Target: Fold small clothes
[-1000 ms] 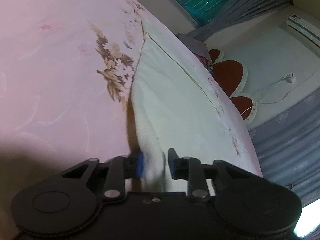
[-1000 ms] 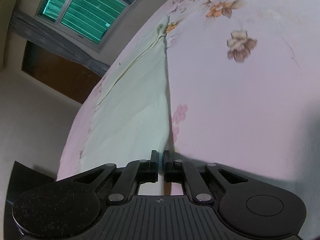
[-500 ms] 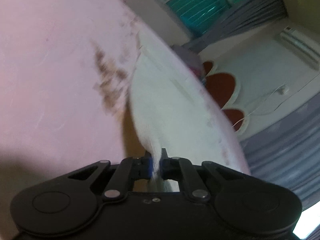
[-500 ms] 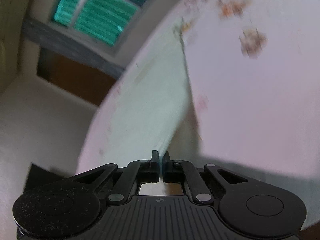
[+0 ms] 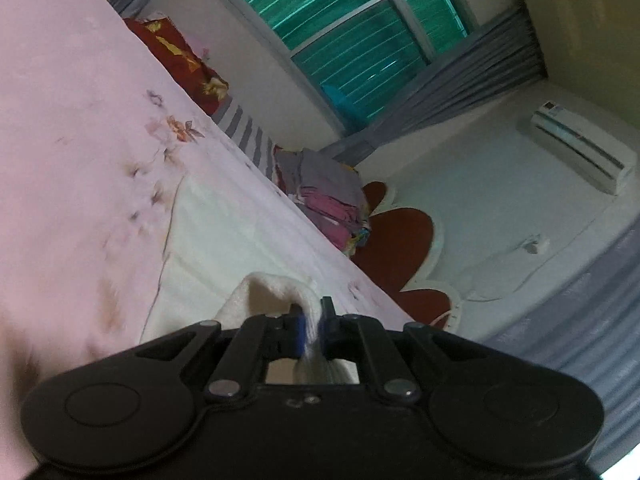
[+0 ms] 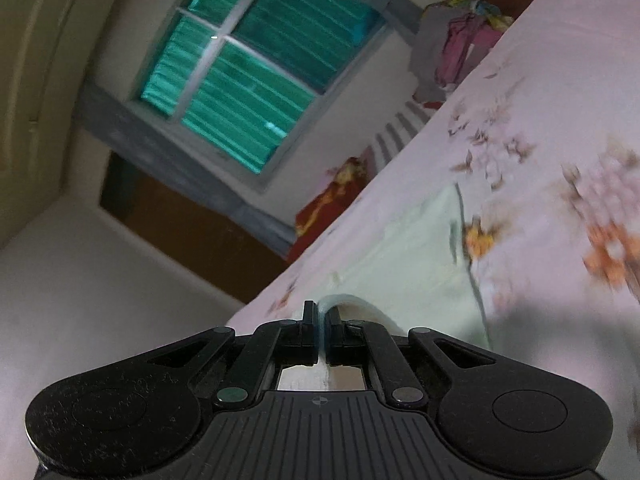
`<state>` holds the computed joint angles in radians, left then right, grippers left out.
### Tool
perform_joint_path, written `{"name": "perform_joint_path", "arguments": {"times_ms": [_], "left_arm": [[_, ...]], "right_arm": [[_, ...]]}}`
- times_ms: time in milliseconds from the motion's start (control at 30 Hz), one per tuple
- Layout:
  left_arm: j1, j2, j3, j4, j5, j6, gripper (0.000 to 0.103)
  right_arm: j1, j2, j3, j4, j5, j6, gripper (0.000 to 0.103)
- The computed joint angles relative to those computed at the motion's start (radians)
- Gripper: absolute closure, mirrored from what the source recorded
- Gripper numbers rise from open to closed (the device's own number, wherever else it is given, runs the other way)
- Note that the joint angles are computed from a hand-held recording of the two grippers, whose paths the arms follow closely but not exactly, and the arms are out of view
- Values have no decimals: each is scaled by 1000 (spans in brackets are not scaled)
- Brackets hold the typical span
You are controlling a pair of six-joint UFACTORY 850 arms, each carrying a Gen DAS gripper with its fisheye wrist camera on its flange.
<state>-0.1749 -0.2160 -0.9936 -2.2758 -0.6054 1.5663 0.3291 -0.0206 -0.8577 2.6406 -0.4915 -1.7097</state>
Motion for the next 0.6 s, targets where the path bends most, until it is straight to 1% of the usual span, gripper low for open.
{"name": "perform_joint_path", "arguments": {"times_ms": [67, 100, 167, 233, 300, 367, 433, 467, 500, 533, 567, 600], "left_arm": [[2, -86, -103, 73, 47, -60, 97], [4, -133, -156, 123, 69, -111, 97], [15, -225, -248, 220, 80, -223, 97], [20, -298, -326, 315, 97, -324, 97], [27, -353, -388, 390, 89, -399, 97], [33, -403, -444, 461, 85, -464, 97], [39, -441, -485, 478, 61, -491, 96], [44, -463, -506, 464, 29, -492, 94], [49, -478, -518, 440, 4, -480, 86], [53, -489, -526, 409, -21, -459, 81], [56, -507, -544, 381, -45, -439, 70], [57, -522, -564, 365, -55, -431, 51]], "right_arm": [[-24, -85, -91, -63, 24, 76, 101], [-35, -142, -153, -108, 50, 128, 101], [-58, -240, -247, -191, 72, 232, 101], [-79, -303, -285, -263, 66, 330, 101], [-93, -378, -338, -324, 64, 413, 101], [-103, -423, -366, -378, 64, 475, 101], [-112, -462, -394, -413, 56, 529, 101], [-115, -468, -394, -400, 42, 532, 100], [-122, -480, -395, -363, 11, 517, 100], [-127, -489, -398, -339, -10, 506, 100], [-130, -495, -401, -321, -19, 489, 100], [-133, -503, -410, -308, -25, 466, 93]]}}
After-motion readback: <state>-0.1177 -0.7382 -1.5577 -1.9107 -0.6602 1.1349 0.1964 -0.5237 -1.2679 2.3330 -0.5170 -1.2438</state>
